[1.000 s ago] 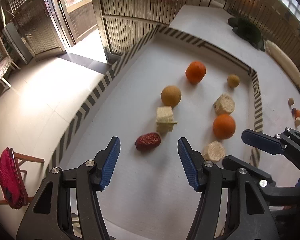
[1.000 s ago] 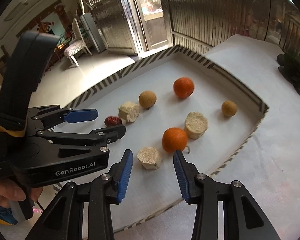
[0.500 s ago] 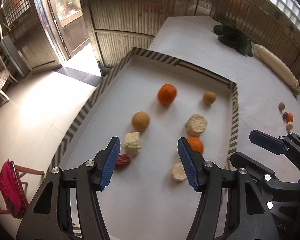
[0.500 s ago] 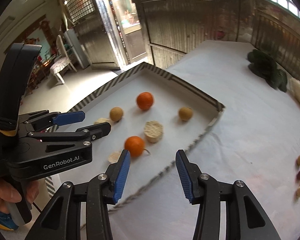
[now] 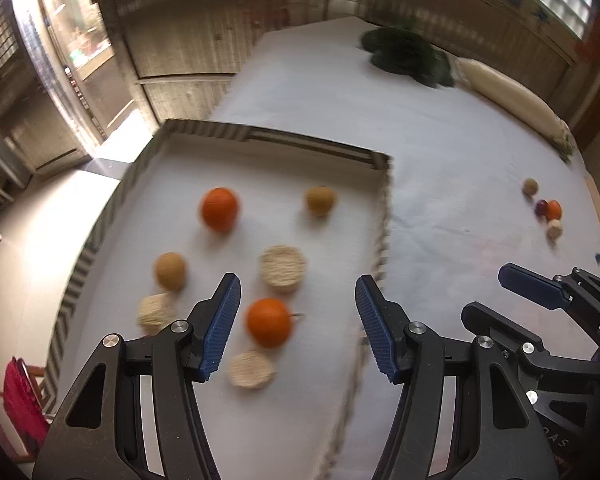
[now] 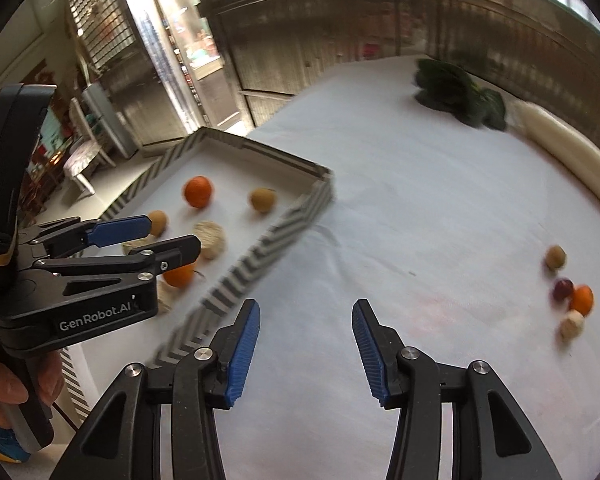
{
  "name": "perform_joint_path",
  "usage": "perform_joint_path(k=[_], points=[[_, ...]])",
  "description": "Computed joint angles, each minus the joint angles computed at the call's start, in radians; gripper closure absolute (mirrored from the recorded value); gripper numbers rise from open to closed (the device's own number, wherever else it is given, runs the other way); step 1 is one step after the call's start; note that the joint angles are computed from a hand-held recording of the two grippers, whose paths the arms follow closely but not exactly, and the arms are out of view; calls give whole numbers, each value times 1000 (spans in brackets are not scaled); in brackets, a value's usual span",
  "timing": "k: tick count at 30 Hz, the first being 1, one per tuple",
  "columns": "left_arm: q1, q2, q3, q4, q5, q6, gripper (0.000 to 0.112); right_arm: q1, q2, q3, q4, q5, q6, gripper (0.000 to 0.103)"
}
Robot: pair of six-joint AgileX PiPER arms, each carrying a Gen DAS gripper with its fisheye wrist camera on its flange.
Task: Organize fruits
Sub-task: 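Move both tools back over the remaining foods on the table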
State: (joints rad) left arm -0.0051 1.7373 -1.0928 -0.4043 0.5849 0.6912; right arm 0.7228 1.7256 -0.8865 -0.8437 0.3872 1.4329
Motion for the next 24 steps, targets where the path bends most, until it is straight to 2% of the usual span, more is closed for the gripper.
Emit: perform_joint_path(k=[12,18,24], points=[[-232,21,-14,36,-3,-83,52,-131,-194,319,-207,-19,319,57],[-338,81,-84,62,11,-148,52,-342,-296,478,-377,-80,455,57],[-416,146,-169,122,30,-251,52,-584,-345,521,-622,-187,567,57]])
